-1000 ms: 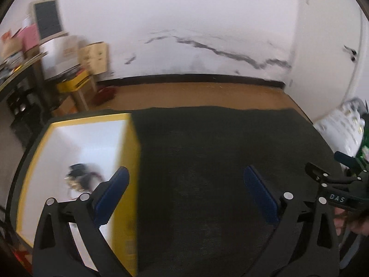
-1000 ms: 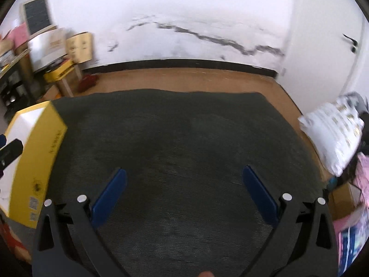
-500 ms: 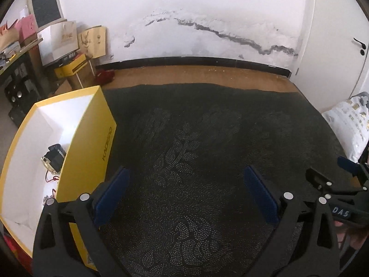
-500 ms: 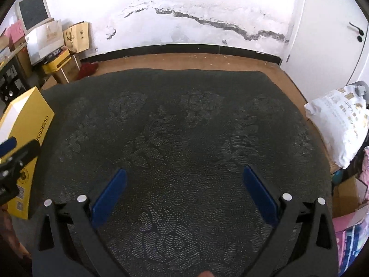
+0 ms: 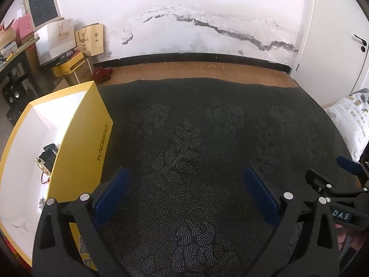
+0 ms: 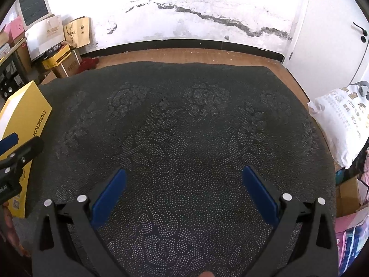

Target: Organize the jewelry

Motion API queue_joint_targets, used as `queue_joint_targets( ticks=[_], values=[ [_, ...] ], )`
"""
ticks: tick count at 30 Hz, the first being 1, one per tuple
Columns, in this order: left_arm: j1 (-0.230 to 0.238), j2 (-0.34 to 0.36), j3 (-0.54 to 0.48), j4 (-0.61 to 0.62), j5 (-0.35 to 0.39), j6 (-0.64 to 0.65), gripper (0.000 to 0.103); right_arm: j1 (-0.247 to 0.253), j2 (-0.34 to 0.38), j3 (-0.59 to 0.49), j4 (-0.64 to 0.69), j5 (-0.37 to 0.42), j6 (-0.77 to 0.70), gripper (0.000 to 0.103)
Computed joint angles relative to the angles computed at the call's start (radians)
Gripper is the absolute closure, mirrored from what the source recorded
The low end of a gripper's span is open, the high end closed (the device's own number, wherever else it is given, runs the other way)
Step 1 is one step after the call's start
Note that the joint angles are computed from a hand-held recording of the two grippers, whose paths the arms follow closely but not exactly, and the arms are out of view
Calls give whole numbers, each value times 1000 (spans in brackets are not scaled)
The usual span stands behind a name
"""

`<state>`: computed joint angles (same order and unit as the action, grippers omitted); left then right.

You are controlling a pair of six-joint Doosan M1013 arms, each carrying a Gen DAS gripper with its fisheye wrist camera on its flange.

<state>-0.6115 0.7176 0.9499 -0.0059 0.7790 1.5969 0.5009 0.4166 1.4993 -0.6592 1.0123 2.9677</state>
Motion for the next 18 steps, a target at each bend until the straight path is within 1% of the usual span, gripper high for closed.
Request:
queue_joint_targets(
  ticks=[9,18],
  values=[
    [-5,19,-20,10,29,0,6,-9,5,4,17,-19,-18,6],
    [-11,16,-14,14,26,3,6,-12,3,12,16,-18,-10,6]
  ],
)
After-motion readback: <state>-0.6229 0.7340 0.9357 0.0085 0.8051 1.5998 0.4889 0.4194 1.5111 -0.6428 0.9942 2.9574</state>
